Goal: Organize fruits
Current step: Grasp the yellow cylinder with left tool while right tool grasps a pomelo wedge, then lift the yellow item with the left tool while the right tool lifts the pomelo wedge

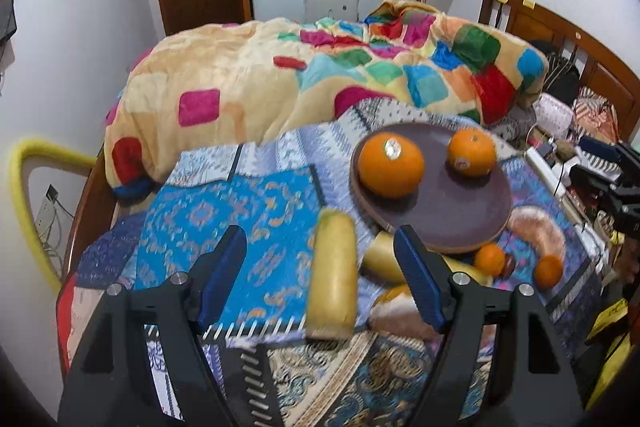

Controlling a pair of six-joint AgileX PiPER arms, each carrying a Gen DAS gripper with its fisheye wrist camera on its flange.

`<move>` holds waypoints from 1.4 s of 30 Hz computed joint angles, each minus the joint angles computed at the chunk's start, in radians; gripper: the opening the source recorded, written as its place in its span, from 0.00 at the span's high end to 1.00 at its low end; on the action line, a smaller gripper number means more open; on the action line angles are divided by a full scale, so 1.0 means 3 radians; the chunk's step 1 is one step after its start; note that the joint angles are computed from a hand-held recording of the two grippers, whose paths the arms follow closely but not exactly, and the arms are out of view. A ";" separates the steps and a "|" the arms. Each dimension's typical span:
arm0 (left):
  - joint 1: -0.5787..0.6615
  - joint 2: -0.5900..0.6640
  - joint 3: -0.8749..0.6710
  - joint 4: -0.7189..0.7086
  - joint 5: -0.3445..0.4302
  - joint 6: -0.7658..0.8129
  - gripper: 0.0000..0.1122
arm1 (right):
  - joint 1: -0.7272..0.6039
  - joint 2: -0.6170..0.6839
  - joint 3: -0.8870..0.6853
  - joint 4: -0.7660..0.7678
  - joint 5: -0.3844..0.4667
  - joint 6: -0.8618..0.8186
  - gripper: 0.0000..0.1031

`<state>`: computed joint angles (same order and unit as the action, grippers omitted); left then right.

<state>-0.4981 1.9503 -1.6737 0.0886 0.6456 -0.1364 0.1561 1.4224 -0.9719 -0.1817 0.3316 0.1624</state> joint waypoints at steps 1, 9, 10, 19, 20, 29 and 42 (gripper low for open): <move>0.0011 -0.0005 0.0054 -0.0004 -0.0022 0.0015 0.32 | -0.0003 0.0016 0.0027 0.0007 0.0008 -0.0013 0.25; 0.0124 0.0083 0.0349 -0.0281 -0.0186 0.0274 0.34 | -0.0151 0.0288 0.0101 0.0807 0.0099 -0.0897 0.27; 0.0134 0.0103 0.0354 -0.0335 -0.0185 0.0320 0.38 | -0.0159 0.0315 0.0109 0.0853 0.0107 -0.0960 0.27; 0.0190 0.0224 0.0319 -0.0964 -0.0138 0.0925 0.64 | -0.0280 0.0496 0.0001 0.1361 0.0371 -0.1560 0.54; 0.0194 0.0223 0.0324 -0.1019 -0.0132 0.0965 0.65 | -0.0339 0.0490 0.0000 0.1565 0.0426 -0.1759 0.58; 0.0190 -0.0038 0.0668 -0.0803 -0.0156 0.0802 0.65 | -0.0469 0.0277 0.0218 0.1681 0.0473 -0.1956 0.66; 0.0193 0.0074 0.0499 -0.0641 0.0173 0.0805 0.65 | -0.0421 0.0159 0.0362 0.1229 0.0425 -0.1594 0.61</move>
